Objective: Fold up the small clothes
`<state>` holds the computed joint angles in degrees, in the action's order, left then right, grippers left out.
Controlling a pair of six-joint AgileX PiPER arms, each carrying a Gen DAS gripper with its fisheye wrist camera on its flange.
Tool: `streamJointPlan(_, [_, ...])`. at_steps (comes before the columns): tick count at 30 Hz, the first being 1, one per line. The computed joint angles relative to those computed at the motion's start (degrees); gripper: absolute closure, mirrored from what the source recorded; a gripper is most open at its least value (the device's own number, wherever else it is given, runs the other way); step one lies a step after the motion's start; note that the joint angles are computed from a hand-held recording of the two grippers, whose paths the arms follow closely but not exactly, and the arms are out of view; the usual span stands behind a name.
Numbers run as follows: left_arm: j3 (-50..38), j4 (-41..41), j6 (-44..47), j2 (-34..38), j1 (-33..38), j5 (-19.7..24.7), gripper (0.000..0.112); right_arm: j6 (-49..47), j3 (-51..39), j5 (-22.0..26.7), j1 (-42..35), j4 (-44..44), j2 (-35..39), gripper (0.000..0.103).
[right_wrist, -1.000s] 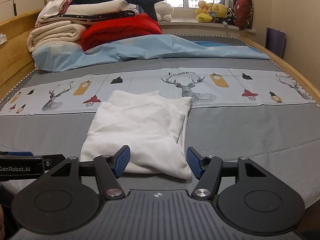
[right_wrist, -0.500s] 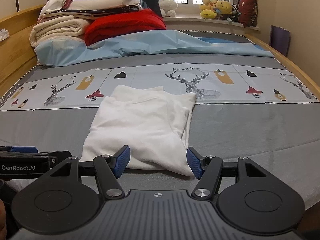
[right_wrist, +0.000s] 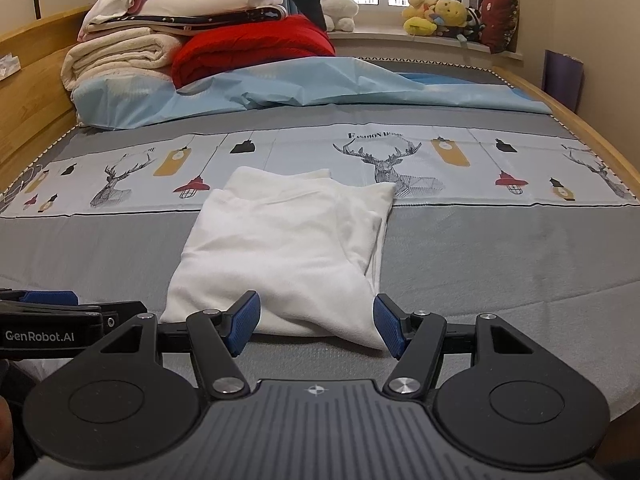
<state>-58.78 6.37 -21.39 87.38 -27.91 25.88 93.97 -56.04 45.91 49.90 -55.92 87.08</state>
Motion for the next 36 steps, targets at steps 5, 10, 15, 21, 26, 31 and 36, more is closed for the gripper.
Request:
streamJointPlan(5, [-0.04, 0.11, -0.19, 0.01, -0.06, 0.03, 0.019, 0.01, 0.05, -0.04, 0.11, 0.06, 0.00, 0.039])
streamJointPlan(10, [0.00, -0.04, 0.09, 0.11, -0.10, -0.09, 0.019, 0.01, -0.07, 0.08, 0.13, 0.09, 0.07, 0.038])
streamJointPlan(15, [0.16, -0.24, 0.46, 0.02, -0.04, -0.18, 0.019, -0.02, -0.17, 0.14, 0.17, 0.13, 0.12, 0.038])
streamJointPlan(21, [0.15, -0.25, 0.53, 0.05, -0.13, -0.13, 0.019, -0.06, -0.17, 0.08, 0.11, 0.16, 0.09, 0.038])
streamJointPlan(26, [0.50, -2.58, 3.54, -0.06, 0.80, -0.45, 0.019, -0.04, -0.02, -0.22, 0.16, 0.12, 0.28, 0.038])
streamJointPlan(31, [0.47, -4.69, 6.30, -0.04, 1.75, -0.39, 0.019, 0.09, 0.06, -0.27, 0.45, 0.08, 0.63, 0.038])
streamJointPlan(36, [0.56, -5.21, 6.90, -0.05, 1.94, -0.46, 0.019, -0.29, 0.23, -0.48, 0.11, 0.43, 0.40, 0.038])
